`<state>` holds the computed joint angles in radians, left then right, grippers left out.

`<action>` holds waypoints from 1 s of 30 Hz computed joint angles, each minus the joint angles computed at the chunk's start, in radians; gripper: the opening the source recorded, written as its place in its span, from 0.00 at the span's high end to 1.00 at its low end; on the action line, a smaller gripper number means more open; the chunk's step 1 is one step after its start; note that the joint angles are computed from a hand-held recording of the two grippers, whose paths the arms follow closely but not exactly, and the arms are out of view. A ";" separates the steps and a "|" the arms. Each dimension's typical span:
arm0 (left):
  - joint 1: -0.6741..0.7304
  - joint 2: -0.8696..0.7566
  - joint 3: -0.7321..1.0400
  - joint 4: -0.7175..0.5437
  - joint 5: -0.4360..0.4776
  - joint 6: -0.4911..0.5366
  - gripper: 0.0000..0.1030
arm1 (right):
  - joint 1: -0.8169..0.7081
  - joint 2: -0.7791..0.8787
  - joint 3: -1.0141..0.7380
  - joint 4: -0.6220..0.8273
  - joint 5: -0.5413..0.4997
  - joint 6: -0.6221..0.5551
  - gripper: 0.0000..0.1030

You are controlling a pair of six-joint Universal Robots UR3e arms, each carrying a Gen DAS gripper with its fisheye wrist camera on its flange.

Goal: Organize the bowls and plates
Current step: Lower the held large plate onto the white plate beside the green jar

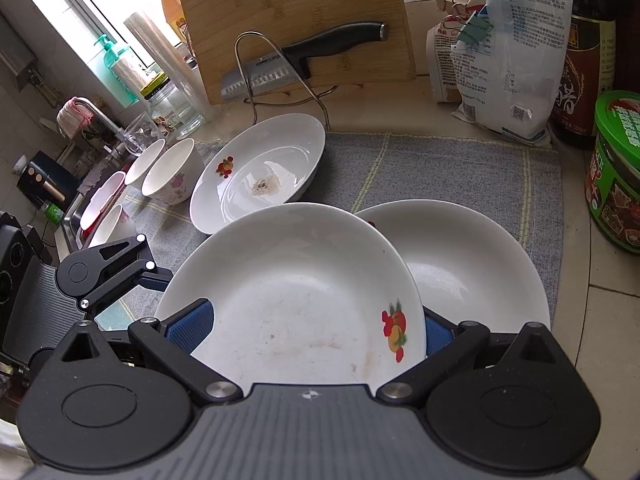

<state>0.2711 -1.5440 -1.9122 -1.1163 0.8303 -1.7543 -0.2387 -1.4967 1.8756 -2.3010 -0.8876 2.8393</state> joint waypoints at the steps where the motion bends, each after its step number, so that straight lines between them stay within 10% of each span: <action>1: -0.006 -0.006 0.005 0.003 0.001 -0.006 0.02 | -0.005 0.000 0.003 -0.003 0.000 -0.001 0.00; 30: -0.113 -0.142 0.081 0.163 0.040 -0.160 0.02 | -0.067 0.057 0.011 -0.062 -0.019 -0.009 0.00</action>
